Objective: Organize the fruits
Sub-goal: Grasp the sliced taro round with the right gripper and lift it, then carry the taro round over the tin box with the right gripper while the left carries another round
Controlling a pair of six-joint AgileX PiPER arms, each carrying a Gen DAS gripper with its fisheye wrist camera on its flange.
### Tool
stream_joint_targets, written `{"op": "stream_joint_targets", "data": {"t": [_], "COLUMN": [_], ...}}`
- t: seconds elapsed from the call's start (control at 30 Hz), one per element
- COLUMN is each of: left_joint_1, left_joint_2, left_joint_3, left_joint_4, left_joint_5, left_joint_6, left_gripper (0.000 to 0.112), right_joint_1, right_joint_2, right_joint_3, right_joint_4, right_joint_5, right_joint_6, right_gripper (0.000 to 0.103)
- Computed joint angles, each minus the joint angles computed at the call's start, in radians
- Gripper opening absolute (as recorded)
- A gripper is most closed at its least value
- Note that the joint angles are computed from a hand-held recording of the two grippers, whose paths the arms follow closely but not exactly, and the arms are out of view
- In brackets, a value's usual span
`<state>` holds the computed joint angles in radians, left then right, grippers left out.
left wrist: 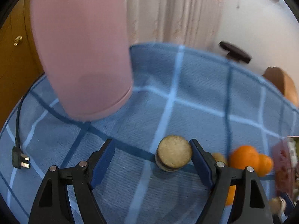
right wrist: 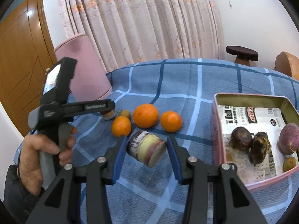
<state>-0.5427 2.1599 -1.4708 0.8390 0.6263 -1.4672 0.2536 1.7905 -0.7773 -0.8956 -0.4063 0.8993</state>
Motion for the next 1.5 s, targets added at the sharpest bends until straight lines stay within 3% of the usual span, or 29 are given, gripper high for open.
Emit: {"op": "stream_joint_targets", "data": {"t": [0.13,0.17,0.2,0.23,0.37,0.6,0.73,0.83,1.03,1.2,1.33,1.5], "left_joint_1": [-0.048,-0.052,-0.050,-0.045,-0.050,-0.023,0.012,0.023,0.026,-0.008,-0.016,-0.062], "left_joint_2": [0.056,0.049,0.041,0.021,0.001,-0.036,-0.094,-0.126,-0.150,-0.152,-0.153,-0.160], "left_joint_3": [-0.097,-0.092,-0.081,-0.052,-0.028,0.056,0.178,0.235,0.277,0.291,0.286,0.297], "left_joint_4": [0.026,0.032,0.033,0.035,0.051,0.108,0.251,0.327,0.444,0.524,0.528,0.561], "left_joint_5": [0.145,0.148,0.133,0.093,0.066,-0.030,-0.117,-0.139,-0.162,-0.135,-0.126,-0.044], "left_joint_6": [0.043,0.035,0.032,0.025,0.021,-0.092,-0.282,-0.396,-0.506,-0.590,-0.571,-0.596], "left_gripper": [0.081,0.075,0.061,0.058,0.039,0.037,0.037,0.037,0.037,0.037,0.037,0.037], "right_joint_1": [0.047,0.061,0.073,0.082,0.117,0.171,0.213,0.206,0.176,0.153,0.150,0.163], "right_joint_2": [-0.017,-0.025,-0.029,-0.031,-0.055,-0.071,-0.063,-0.054,-0.022,0.003,-0.002,-0.008], "right_joint_3": [0.017,0.028,0.035,0.039,0.079,0.108,0.135,0.132,0.064,0.010,0.036,0.054], "right_joint_4": [0.099,0.150,0.188,0.213,0.386,0.665,0.826,0.777,0.489,0.236,0.262,0.352], "right_joint_5": [0.026,0.028,0.030,0.031,0.017,-0.016,-0.126,-0.154,-0.086,-0.055,-0.081,-0.091], "right_joint_6": [-0.114,-0.170,-0.212,-0.240,-0.427,-0.799,-1.047,-1.034,-0.820,-0.621,-0.644,-0.719], "right_gripper": [0.047,0.047,0.047,0.047,0.047,0.047,0.047,0.047,0.047,0.047,0.047,0.047]}}
